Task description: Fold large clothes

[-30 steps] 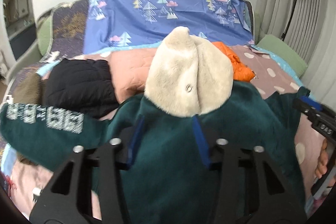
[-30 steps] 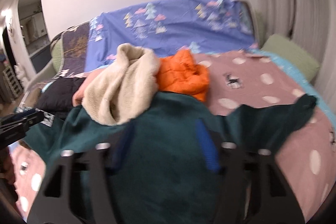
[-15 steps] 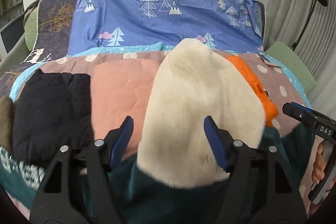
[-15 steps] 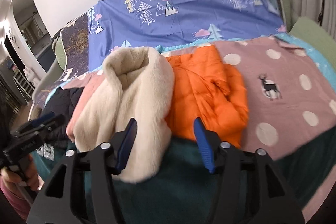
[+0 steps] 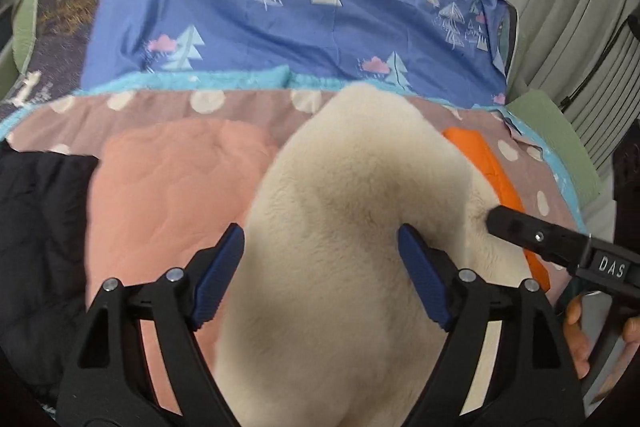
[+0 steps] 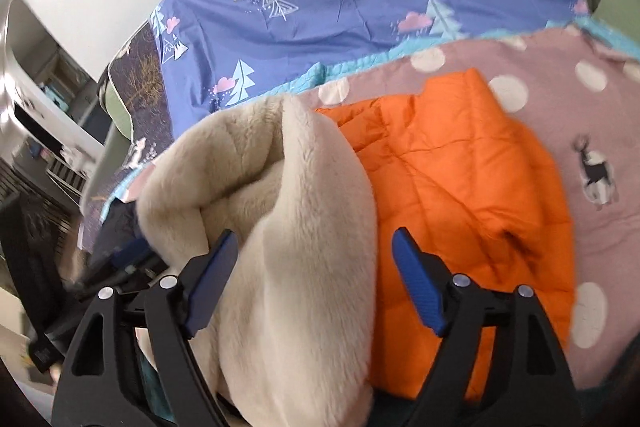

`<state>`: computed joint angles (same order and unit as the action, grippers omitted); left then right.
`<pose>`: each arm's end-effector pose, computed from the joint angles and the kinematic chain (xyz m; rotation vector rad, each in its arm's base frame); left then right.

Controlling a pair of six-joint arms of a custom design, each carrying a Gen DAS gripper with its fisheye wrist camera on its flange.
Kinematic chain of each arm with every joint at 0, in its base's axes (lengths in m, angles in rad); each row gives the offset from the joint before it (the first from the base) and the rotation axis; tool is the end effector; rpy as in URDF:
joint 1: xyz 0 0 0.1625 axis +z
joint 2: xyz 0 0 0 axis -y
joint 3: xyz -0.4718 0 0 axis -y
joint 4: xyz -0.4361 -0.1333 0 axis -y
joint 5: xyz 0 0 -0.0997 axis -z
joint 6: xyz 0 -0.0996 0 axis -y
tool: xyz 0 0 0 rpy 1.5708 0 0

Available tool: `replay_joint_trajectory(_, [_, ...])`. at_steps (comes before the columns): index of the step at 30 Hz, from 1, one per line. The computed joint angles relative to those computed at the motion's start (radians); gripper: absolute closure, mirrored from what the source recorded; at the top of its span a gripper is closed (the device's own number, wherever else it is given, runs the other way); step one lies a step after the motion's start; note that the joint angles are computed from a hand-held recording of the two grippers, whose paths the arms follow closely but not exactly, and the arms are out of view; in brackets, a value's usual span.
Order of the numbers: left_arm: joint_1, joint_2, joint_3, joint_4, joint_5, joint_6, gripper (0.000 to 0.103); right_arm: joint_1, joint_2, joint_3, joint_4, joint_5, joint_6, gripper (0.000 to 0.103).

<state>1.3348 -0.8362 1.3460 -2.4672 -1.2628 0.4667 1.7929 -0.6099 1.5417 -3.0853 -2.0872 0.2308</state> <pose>-0.0339 -0.8404 0.2495 0.8690 2.6139 -0.4862 0.2534 -0.7401 0.0652 -0.2191 -2.6218 0.9220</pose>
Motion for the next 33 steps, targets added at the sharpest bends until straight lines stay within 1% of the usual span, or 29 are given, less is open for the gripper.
replay_joint_trajectory(1, [0.0,0.009,-0.003,0.004,0.009,-0.004,0.028,-0.006,0.006,-0.012,0.015,0.002,0.016,0.024])
replay_joint_trajectory(2, [0.0,0.022,-0.01,0.014,0.018,-0.003,0.047,-0.011,0.019,-0.028,0.021,-0.008,0.036,0.026])
replay_joint_trajectory(3, [0.001,0.03,-0.015,0.026,0.02,0.0,0.057,-0.014,0.026,-0.034,0.018,-0.009,0.042,0.049])
replay_joint_trajectory(4, [0.0,0.033,-0.011,0.015,0.025,0.002,0.07,-0.019,0.033,-0.042,0.026,0.012,0.04,0.082])
replay_joint_trajectory(5, [-0.002,0.032,0.001,-0.017,0.036,0.012,0.082,-0.018,0.04,-0.055,0.045,0.017,0.028,0.088])
replay_joint_trajectory(6, [-0.002,0.028,0.006,-0.03,0.036,0.022,0.087,-0.013,0.046,-0.059,0.031,0.002,0.013,0.09])
replay_joint_trajectory(7, [0.001,0.019,0.008,-0.04,0.021,0.025,0.095,-0.002,0.052,-0.057,-0.013,-0.012,-0.027,0.091])
replay_joint_trajectory(8, [0.006,0.006,0.009,-0.041,-0.003,0.016,0.097,0.009,0.05,-0.046,-0.065,0.001,-0.075,0.092])
replay_joint_trajectory(9, [0.015,-0.014,0.006,-0.033,-0.052,-0.001,0.098,0.015,0.043,-0.029,-0.11,0.019,-0.104,0.092])
replay_joint_trajectory(10, [0.022,-0.036,0.009,-0.033,-0.099,-0.006,0.101,0.024,0.03,-0.001,-0.171,0.053,-0.136,0.092])
replay_joint_trajectory(11, [0.026,-0.054,0.013,-0.036,-0.131,-0.004,0.103,0.036,0.009,0.041,-0.245,0.107,-0.181,0.092])
replay_joint_trajectory(12, [0.032,-0.092,0.035,-0.051,-0.185,0.01,0.103,0.052,-0.008,0.076,-0.298,0.132,-0.236,0.093])
replay_joint_trajectory(13, [0.035,-0.116,0.05,-0.061,-0.218,0.024,0.103,0.072,-0.023,0.107,-0.343,0.138,-0.302,0.093])
replay_joint_trajectory(14, [0.04,-0.159,0.079,-0.084,-0.263,0.046,0.103,0.096,-0.037,0.142,-0.387,0.133,-0.368,0.093])
replay_joint_trajectory(16, [0.048,-0.217,0.114,-0.085,-0.317,0.072,0.103,0.14,-0.053,0.202,-0.464,0.112,-0.478,0.093])
replay_joint_trajectory(17, [0.053,-0.25,0.134,-0.067,-0.347,0.09,0.103,0.171,-0.058,0.246,-0.519,0.096,-0.547,0.093])
replay_joint_trajectory(18, [0.054,-0.277,0.149,-0.036,-0.369,0.105,0.102,0.19,-0.062,0.283,-0.551,0.092,-0.585,0.093])
replay_joint_trajectory(19, [0.057,-0.307,0.171,-0.005,-0.392,0.126,0.086,0.207,-0.063,0.313,-0.574,0.08,-0.612,0.093])
replay_joint_trajectory(20, [0.058,-0.326,0.189,0.004,-0.394,0.138,0.054,0.227,-0.059,0.35,-0.604,0.062,-0.643,0.093])
replay_joint_trajectory(22, [0.057,-0.369,0.264,-0.036,-0.391,0.188,0.029,0.252,-0.041,0.401,-0.654,0.04,-0.68,0.093])
replay_joint_trajectory(24, [0.055,-0.39,0.304,-0.015,-0.37,0.239,0.028,0.28,-0.014,0.439,-0.684,0.006,-0.702,0.093])
replay_joint_trajectory(25, [0.058,-0.392,0.314,-0.004,-0.366,0.242,0.028,0.288,-0.004,0.45,-0.689,-0.006,-0.714,0.093])
replay_joint_trajectory(26, [0.065,-0.393,0.321,0.029,-0.368,0.235,0.027,0.302,0.014,0.468,-0.69,-0.032,-0.73,0.093])
replay_joint_trajectory(28, [0.077,-0.387,0.321,0.098,-0.38,0.227,0.026,0.305,0.04,0.481,-0.671,-0.055,-0.736,0.093])
replay_joint_trajectory(29, [0.081,-0.384,0.331,0.119,-0.373,0.231,0.026,0.305,0.047,0.492,-0.656,-0.065,-0.717,0.093])
replay_joint_trajectory(31, [0.083,-0.384,0.362,0.128,-0.346,0.252,0.026,0.296,0.052,0.517,-0.63,-0.073,-0.648,0.091])
replay_joint_trajectory(33, [0.081,-0.385,0.397,0.138,-0.31,0.286,0.026,0.282,0.04,0.556,-0.601,-0.08,-0.542,0.088])
